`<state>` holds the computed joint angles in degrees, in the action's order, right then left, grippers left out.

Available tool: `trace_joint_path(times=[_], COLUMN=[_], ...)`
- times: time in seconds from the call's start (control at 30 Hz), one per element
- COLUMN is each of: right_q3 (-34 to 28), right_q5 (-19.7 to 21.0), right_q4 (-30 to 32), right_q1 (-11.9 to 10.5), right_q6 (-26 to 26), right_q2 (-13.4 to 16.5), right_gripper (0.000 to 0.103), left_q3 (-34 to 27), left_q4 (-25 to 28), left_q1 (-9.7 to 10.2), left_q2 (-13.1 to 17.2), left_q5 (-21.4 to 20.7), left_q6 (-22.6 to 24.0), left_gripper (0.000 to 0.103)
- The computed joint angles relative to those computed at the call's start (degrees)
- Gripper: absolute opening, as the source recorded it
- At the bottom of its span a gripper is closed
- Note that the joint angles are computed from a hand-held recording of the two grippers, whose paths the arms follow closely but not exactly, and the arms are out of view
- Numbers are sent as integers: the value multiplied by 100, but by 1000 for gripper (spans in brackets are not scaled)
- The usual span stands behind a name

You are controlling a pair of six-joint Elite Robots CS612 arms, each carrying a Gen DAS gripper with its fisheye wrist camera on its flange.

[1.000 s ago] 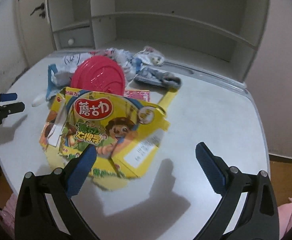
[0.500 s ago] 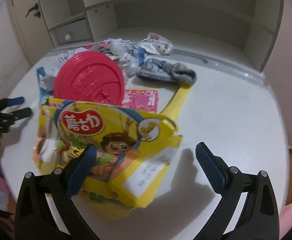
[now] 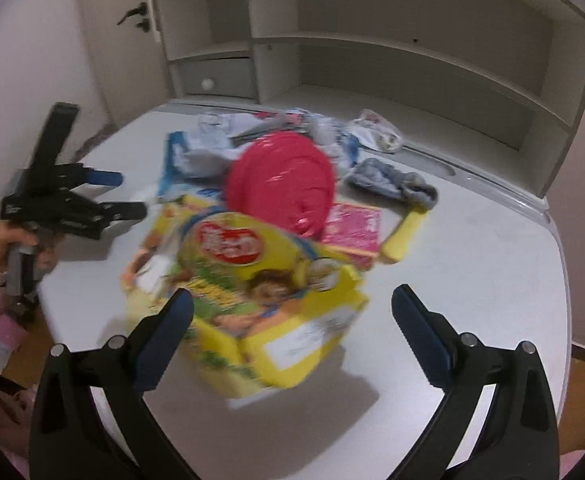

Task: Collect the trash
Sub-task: 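Grasp the white tape roll with the left gripper while the right gripper reaches the yellow snack bag, then carry the tape roll and yellow snack bag to the bin and release both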

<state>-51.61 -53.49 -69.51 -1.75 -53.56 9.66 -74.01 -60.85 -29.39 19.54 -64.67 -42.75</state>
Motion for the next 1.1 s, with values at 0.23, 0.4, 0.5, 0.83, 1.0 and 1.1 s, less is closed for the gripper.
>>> trace_joint_path(times=[0.23, 0.4, 0.5, 0.83, 1.0, 1.1], right_q3=[938, 1442, 1098, 138, -66, -111], right_q5=[9, -69, 30, 439, 210, 211], right_q4=[-6, 352, 621, 1597, 1622, 1524], right_q1=[85, 134, 95, -19, 2, 37], right_q6=[-399, -881, -1198, -1706, -1752, -1717], right_q2=[-396, -674, -543, -223, -112, -63], right_gripper=[85, 46, 41, 24, 47, 54], left_q3=[258, 225, 131, -149, -400, -558], left_q4=[-175, -194, -165, -36, 257, 486], left_q1=[7, 4, -1, -83, -140, -194], left_q2=[-84, -96, -66, 47, 108, 130], left_q5=[2, 39, 109, 200, 291, 407], left_q6=[299, 341, 193, -103, -274, -393], left_gripper=[97, 55, 34, 30, 30, 30])
